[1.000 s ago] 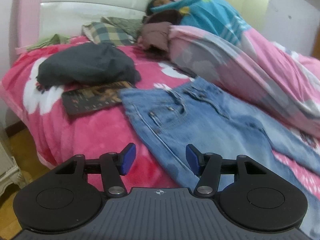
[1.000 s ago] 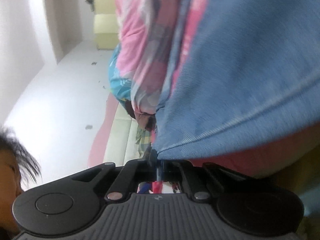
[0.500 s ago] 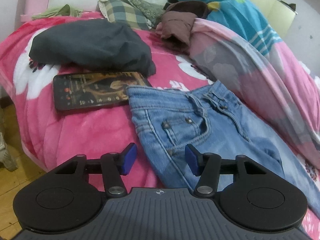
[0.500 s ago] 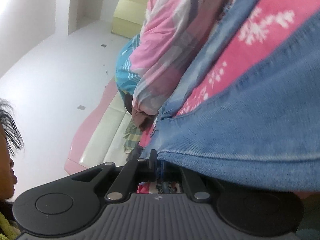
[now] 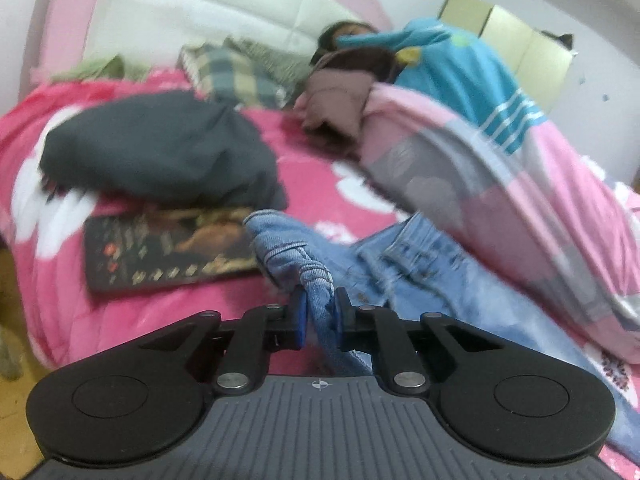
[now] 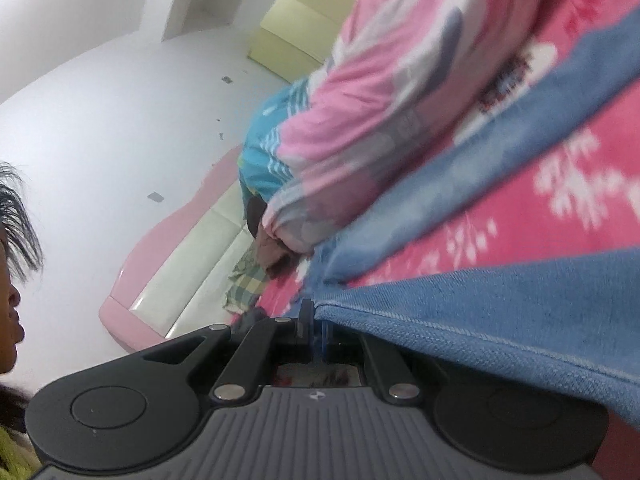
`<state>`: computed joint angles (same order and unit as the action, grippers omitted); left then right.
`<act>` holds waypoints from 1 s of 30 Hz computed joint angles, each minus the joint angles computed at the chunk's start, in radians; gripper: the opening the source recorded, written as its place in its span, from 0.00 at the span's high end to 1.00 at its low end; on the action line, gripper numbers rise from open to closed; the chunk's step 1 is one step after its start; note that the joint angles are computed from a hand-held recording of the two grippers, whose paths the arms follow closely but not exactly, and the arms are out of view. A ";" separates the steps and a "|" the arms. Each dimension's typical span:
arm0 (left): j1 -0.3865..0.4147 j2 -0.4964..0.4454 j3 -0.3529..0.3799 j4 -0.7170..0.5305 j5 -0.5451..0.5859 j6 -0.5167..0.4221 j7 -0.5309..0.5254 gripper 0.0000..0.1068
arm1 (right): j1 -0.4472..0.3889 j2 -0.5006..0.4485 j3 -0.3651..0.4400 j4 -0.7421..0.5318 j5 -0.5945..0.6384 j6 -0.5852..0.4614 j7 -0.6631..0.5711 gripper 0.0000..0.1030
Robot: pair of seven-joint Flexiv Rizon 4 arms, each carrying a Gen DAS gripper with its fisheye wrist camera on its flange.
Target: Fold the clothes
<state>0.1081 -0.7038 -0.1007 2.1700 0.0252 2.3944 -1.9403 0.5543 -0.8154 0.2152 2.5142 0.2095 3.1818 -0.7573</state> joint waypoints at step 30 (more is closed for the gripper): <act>-0.248 -0.312 0.015 -0.822 -0.284 -0.647 0.320 0.64 | -0.502 -0.105 -0.137 -0.549 -0.507 -0.588 0.240 0.95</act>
<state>-0.1396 -1.0161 -0.0854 1.3477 -0.2584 1.7475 -1.6205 0.0520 -0.9204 0.0779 1.9649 -0.2977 2.5934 -0.5169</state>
